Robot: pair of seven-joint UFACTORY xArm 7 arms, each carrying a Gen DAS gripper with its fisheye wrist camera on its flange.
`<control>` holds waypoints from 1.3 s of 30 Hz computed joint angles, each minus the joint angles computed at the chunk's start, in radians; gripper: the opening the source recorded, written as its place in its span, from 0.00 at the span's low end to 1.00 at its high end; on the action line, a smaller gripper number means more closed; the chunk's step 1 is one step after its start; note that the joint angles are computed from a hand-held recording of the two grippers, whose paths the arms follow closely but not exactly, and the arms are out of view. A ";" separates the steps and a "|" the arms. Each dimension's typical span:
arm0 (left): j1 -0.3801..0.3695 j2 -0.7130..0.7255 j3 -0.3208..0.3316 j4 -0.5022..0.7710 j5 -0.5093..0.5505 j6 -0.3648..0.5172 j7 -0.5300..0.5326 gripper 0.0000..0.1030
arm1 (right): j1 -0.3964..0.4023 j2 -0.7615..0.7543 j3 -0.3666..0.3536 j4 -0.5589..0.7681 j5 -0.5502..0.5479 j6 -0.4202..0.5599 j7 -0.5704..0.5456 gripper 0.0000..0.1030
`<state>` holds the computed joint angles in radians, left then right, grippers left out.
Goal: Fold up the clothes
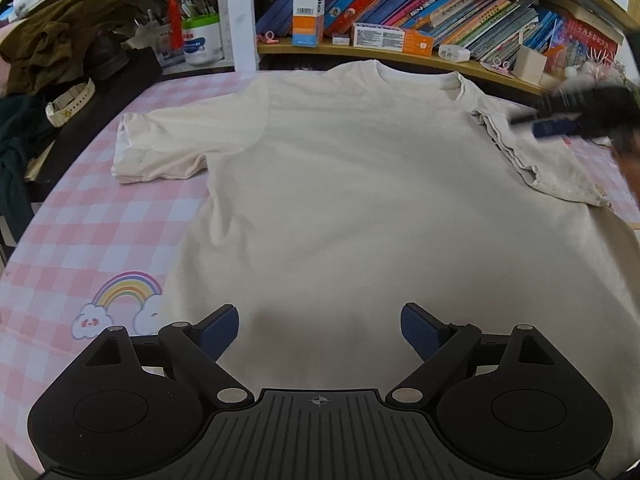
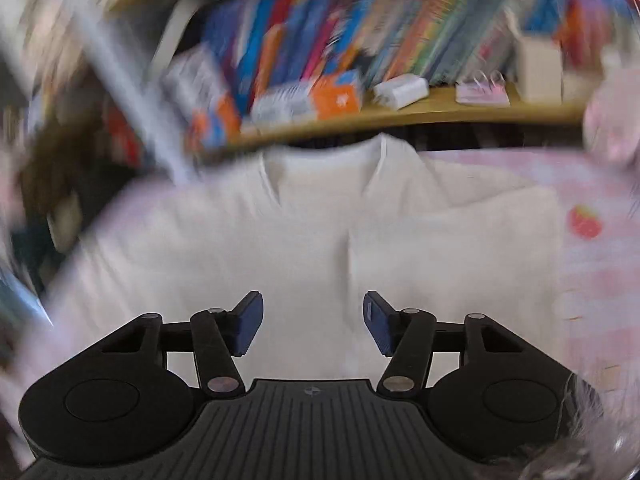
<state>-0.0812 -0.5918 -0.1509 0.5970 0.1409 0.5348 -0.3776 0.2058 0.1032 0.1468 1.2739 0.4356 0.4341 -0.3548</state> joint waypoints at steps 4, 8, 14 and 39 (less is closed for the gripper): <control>-0.016 0.033 -0.003 0.019 -0.010 -0.011 0.003 0.88 | 0.029 -0.093 -0.009 -0.161 -0.222 -0.062 -0.046 0.36; -0.027 0.050 -0.013 0.034 0.002 -0.027 0.013 0.88 | 0.029 -0.084 -0.025 -0.180 -0.313 -0.076 0.042 0.17; -0.031 0.056 -0.025 0.040 0.011 -0.020 0.001 0.88 | 0.023 -0.094 -0.028 -0.167 -0.204 -0.031 -0.013 0.15; -0.047 0.127 -0.102 0.109 0.096 -0.064 -0.157 0.88 | -0.006 -0.511 -0.065 -0.527 -0.329 0.009 0.329 0.77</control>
